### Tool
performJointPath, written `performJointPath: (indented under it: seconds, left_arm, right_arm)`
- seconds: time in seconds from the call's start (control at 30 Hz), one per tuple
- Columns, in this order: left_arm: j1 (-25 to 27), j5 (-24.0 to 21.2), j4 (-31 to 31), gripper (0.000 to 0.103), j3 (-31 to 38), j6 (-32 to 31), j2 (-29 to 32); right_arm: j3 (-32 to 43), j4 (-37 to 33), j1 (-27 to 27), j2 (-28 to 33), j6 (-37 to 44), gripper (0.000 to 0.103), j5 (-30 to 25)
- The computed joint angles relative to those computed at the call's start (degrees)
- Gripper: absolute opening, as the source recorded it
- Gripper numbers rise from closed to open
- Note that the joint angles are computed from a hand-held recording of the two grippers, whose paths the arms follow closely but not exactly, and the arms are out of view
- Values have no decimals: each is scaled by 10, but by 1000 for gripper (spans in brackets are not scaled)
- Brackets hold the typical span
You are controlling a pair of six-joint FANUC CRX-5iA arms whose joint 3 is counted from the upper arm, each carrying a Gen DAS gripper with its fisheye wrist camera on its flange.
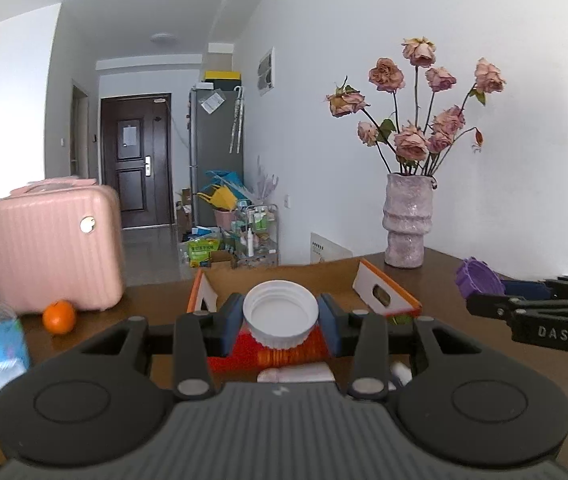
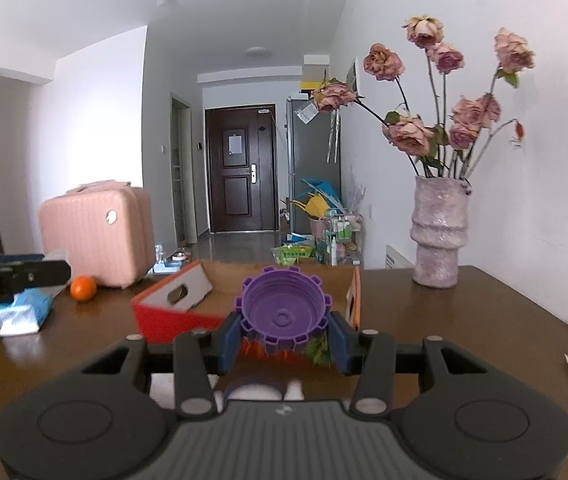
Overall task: Organize rigid objects
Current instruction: 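Carry both caps over the cardboard box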
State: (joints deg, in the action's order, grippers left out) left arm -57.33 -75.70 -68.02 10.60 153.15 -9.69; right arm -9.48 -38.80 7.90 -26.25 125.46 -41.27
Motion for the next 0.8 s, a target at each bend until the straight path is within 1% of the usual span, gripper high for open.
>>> performJointPath:
  seconds: [0.03, 0.1, 0.23, 0.3, 0.33, 0.4, 0.43, 0.47, 0.5, 0.53, 0.6, 0.67, 0.77, 0.8]
  left_arm:
    - [20, 15, 8, 41, 3, -6, 3]
    - [72, 56, 31, 41, 8, -20, 7]
    - [186, 149, 110, 41, 11, -59, 14]
    - [252, 199, 164, 41, 17, -100, 28]
    - [272, 211, 178, 41, 23, -114, 37]
    - [329, 242, 236, 41, 40, -168, 66]
    - [358, 253, 273, 41, 53, -199, 84]
    - [392, 261, 324, 41, 68, -236, 106]
    - [422, 265, 377, 41, 84, -278, 127]
    - [443, 259, 409, 41, 104, -303, 151]
    - [470, 238, 448, 41, 146, -354, 195]
    - [496, 213, 497, 41, 183, -400, 236]
    - [512, 163, 516, 42, 234, -398, 285]
    - [516, 159, 521, 47, 233, -404, 289]
  right_arm:
    - [13, 2, 5, 18, -2, 45, 6]
    - [40, 30, 30, 58, -26, 45, 29]
    - [105, 58, 54, 141, -54, 45, 45]
    - [145, 71, 62, 188, -69, 45, 41]
    - [168, 73, 63, 211, -73, 45, 32]
    - [224, 85, 69, 268, -87, 45, 12]
    - [249, 98, 74, 293, -94, 45, 4]
    - [280, 122, 83, 323, -115, 45, -7]
    - [307, 140, 89, 350, -134, 45, -18]
    - [336, 160, 96, 376, -148, 45, -36]
    - [400, 213, 113, 432, -179, 45, -80]
    - [444, 277, 137, 479, -201, 45, -103]
    - [500, 350, 166, 538, -216, 45, -142]
    - [504, 365, 171, 545, -219, 45, -143]
